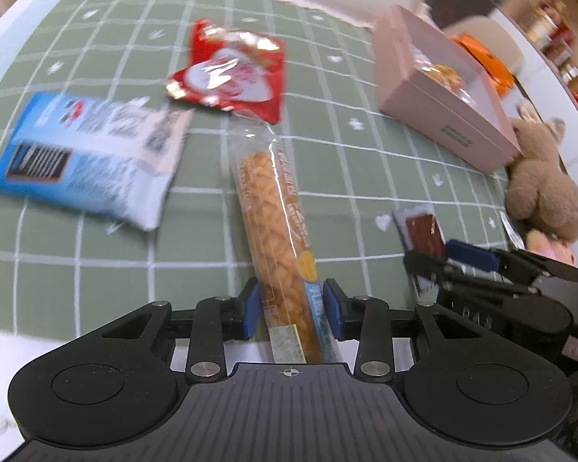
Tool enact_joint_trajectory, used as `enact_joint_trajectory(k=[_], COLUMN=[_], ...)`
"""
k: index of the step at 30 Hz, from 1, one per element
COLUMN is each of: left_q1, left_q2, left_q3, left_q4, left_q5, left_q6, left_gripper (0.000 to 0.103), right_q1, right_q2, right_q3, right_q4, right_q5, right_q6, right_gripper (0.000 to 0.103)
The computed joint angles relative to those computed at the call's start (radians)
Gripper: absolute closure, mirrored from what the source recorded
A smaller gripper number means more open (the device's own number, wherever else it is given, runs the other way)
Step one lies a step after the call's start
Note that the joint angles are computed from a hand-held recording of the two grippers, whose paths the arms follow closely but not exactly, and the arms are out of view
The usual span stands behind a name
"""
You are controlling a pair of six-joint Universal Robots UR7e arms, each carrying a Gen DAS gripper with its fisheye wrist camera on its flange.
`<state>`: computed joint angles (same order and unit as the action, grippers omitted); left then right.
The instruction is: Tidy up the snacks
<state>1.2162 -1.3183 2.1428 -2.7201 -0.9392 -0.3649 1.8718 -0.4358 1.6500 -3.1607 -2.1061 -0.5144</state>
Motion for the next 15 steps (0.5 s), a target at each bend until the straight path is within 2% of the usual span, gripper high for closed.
enact_joint_trajectory(k=[4, 10, 15], left_q1=[-0.017, -0.005, 0.002], left_q2=[0.034, 0.086, 0.103], left_q3=[-0.028, -0.087, -0.104], left_q4=[0.018, 0.02, 0.029], left_q5=[0.016, 0.036, 0.042], left_q6=[0.062, 0.091, 0.097], left_gripper=[0.065, 0.065, 0.064], right_q1=[-0.008, -0.013, -0.012], right_q2=[-0.014, -0.019, -0.013], right_q3=[0.034, 0.041, 0.04], right_q4=[-0.043, -0.056, -0.061], right_q5=[-0.014, -0.018, -0.019], right_q6=[-0.002, 0.021, 0.016], right_gripper=[0.052, 0.051, 0.043])
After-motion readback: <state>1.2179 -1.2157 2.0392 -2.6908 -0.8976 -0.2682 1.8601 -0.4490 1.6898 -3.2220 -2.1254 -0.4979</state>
